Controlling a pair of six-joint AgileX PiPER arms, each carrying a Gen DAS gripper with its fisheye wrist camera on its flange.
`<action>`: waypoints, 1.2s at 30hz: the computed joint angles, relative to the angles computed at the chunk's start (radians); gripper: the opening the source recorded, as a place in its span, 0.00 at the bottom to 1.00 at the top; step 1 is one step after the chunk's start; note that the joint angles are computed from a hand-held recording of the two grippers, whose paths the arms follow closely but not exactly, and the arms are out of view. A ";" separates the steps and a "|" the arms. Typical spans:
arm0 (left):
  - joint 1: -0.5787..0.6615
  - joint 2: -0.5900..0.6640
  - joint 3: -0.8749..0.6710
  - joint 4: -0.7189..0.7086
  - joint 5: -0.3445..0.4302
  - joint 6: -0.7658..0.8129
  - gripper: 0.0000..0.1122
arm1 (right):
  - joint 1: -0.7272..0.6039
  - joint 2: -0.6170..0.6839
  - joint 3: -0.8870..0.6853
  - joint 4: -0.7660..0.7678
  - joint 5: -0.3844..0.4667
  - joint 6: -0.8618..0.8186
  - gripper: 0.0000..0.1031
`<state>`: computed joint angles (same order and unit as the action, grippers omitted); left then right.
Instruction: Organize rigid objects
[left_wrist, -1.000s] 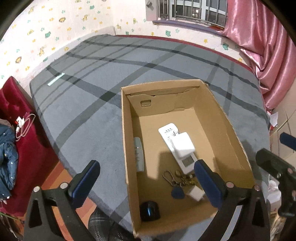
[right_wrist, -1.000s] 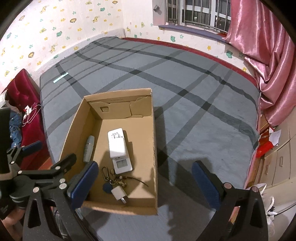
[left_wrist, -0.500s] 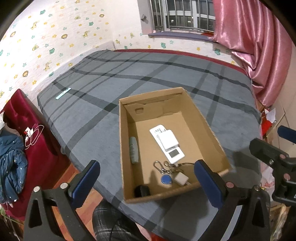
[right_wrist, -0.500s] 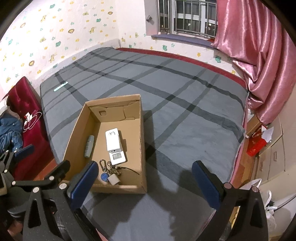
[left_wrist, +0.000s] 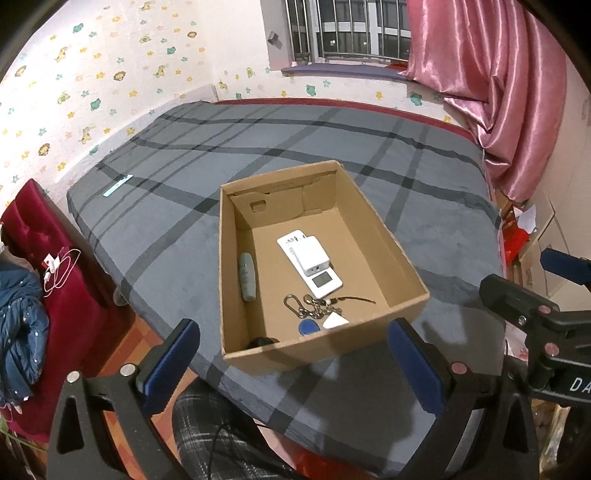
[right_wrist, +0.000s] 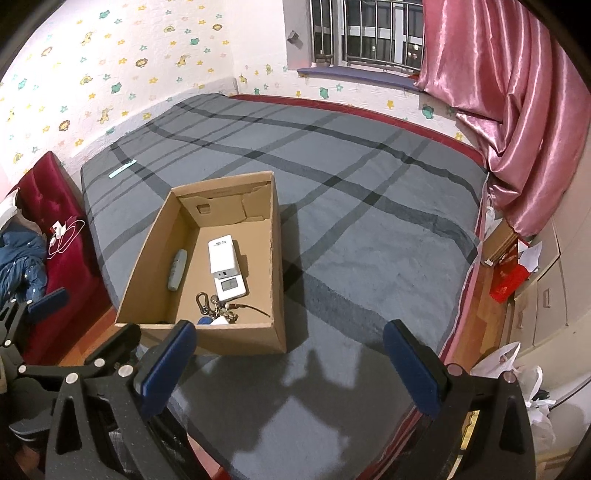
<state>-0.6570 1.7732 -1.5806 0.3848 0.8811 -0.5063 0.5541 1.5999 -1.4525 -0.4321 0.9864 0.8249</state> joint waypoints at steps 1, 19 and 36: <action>-0.002 0.000 0.001 -0.002 0.000 0.002 0.92 | 0.000 -0.005 0.006 0.003 -0.006 0.001 1.00; -0.021 -0.011 0.012 0.005 -0.006 0.013 0.92 | 0.025 -0.001 -0.015 -0.030 0.012 0.029 1.00; -0.032 -0.017 -0.002 0.007 -0.003 0.039 0.92 | 0.031 -0.005 -0.043 -0.039 0.028 0.012 1.00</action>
<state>-0.6887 1.7565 -1.5823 0.3921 0.8780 -0.4670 0.5852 1.5947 -1.4955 -0.4707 1.0146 0.8366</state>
